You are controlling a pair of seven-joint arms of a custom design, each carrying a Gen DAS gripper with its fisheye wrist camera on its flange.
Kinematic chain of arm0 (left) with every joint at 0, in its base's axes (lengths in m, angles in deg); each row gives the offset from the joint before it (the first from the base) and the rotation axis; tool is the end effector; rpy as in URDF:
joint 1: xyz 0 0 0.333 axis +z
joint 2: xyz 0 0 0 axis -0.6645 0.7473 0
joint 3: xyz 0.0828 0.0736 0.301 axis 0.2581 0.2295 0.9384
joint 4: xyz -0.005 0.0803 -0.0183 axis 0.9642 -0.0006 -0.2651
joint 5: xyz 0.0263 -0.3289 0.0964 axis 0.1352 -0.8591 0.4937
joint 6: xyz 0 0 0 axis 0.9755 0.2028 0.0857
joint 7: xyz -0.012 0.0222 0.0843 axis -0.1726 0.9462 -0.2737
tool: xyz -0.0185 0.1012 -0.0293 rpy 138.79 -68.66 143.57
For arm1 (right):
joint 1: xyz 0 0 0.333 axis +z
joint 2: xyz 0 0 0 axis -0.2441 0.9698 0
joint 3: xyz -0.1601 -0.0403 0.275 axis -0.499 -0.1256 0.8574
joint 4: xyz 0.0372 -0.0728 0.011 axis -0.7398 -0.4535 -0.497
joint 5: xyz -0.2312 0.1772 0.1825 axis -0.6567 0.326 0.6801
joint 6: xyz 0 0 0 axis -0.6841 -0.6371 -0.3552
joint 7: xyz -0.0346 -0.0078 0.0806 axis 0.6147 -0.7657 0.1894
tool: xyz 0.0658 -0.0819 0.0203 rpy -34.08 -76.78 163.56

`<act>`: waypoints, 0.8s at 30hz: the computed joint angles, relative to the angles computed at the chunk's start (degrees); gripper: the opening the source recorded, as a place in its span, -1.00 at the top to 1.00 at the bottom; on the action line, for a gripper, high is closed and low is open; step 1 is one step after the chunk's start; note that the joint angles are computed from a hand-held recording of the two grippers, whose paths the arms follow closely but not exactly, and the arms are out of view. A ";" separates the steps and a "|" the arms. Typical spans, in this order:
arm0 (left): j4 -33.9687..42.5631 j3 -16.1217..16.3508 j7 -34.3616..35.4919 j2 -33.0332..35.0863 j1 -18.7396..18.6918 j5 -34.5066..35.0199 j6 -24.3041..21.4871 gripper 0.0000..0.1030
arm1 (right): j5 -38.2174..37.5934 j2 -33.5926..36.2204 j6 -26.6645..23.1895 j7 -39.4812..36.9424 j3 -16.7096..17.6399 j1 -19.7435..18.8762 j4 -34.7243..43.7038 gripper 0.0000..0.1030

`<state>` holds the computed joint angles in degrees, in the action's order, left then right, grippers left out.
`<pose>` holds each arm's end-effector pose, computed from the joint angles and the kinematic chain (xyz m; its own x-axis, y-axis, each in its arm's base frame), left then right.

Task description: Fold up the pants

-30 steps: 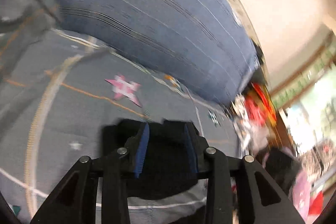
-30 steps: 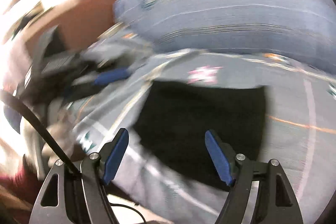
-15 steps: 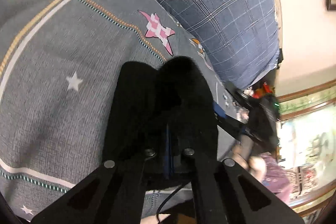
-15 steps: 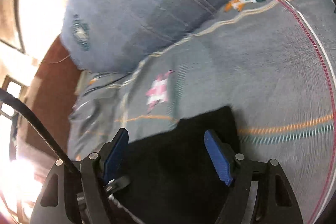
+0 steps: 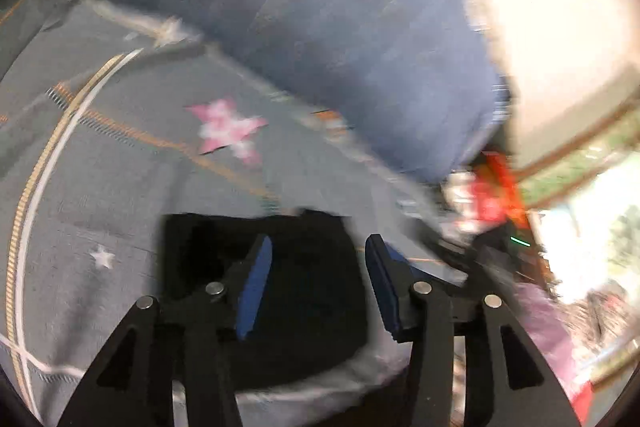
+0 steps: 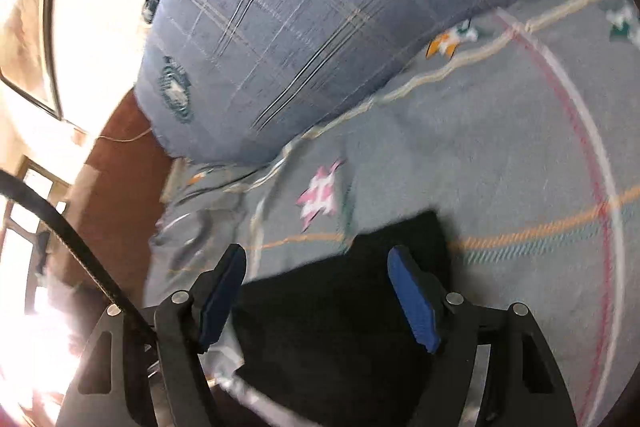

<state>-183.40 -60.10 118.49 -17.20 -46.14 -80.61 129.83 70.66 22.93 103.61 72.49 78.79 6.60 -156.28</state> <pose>0.5497 -0.1335 0.5370 -0.0992 -0.7259 0.6807 -0.8821 -0.2525 -0.3977 0.4613 0.1567 0.5171 0.0185 -0.6309 -0.7756 -0.7845 0.4718 -0.4025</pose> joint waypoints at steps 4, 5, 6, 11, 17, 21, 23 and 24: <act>-1.81 -0.67 0.55 3.40 1.76 -4.03 3.18 0.49 | 3.64 -0.74 -1.96 -0.64 -0.26 -0.38 -3.05 -0.53; -1.99 -0.46 2.50 3.33 3.15 -8.75 0.37 0.50 | 3.43 -0.83 -1.30 -0.02 -0.13 -0.55 -3.91 -0.53; -1.97 0.07 2.75 3.30 4.30 -11.75 -2.52 0.51 | 3.75 -1.16 -0.60 0.32 -0.12 -0.73 -4.82 -0.53; -4.91 2.11 -0.10 -1.07 5.01 -7.56 1.80 0.25 | 9.61 -3.60 -0.57 -3.51 -0.71 -1.92 -7.85 -0.57; -6.08 3.11 8.93 -2.55 4.45 -12.78 -3.49 -0.47 | 8.53 -3.72 -5.04 -3.78 -0.98 -3.06 -9.79 -0.57; -3.74 2.16 8.81 1.28 3.53 -7.13 -9.71 -0.49 | 10.44 -1.93 -8.61 -6.79 -1.20 -3.47 -8.79 -0.57; -3.63 1.09 6.82 2.18 2.49 -3.83 -6.99 -0.52 | 9.03 -0.51 -10.66 -6.95 -1.22 -3.74 -7.26 -0.57; -3.79 0.63 6.45 1.87 2.02 -2.68 -5.40 -0.52 | 8.29 0.20 -11.18 -6.84 -1.09 -3.78 -6.48 -0.58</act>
